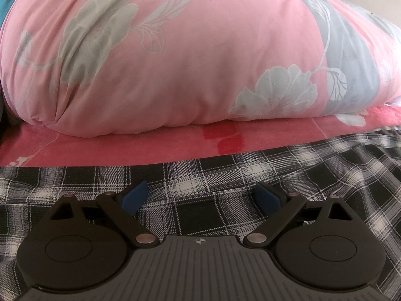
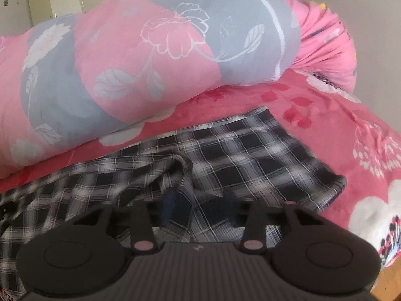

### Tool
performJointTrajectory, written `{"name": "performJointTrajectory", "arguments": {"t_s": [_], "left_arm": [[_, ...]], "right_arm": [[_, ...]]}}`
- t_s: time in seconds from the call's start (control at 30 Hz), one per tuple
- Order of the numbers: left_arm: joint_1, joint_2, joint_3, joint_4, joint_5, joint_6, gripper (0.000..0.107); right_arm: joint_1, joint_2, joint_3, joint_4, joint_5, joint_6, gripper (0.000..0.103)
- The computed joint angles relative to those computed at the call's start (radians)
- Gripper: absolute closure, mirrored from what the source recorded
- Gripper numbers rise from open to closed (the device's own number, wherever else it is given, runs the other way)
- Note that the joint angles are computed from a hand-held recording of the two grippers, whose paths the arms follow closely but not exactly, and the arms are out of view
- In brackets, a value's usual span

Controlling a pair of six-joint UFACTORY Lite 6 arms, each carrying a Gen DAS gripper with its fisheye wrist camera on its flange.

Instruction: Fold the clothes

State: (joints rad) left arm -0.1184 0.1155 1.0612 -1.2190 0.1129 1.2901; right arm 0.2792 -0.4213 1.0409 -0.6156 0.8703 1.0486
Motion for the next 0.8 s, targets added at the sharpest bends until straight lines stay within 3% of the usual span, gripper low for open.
{"name": "performJointTrajectory", "arguments": {"t_s": [0.27, 0.5, 0.8], "left_arm": [[-0.004, 0.001, -0.004, -0.009, -0.007, 0.012, 0.012], [-0.002, 0.002, -0.005, -0.027, -0.007, 0.036, 0.012], [-0.010, 0.004, -0.004, 0.011, -0.020, -0.001, 0.011]], "right_arm": [[-0.015, -0.158, -0.103, -0.021, 0.066, 0.042, 0.056], [-0.069, -0.237, -0.180, 0.032, 0.004, -0.064, 0.056], [0.324, -0.181, -0.147, -0.200, 0.129, 0.182, 0.057]]}}
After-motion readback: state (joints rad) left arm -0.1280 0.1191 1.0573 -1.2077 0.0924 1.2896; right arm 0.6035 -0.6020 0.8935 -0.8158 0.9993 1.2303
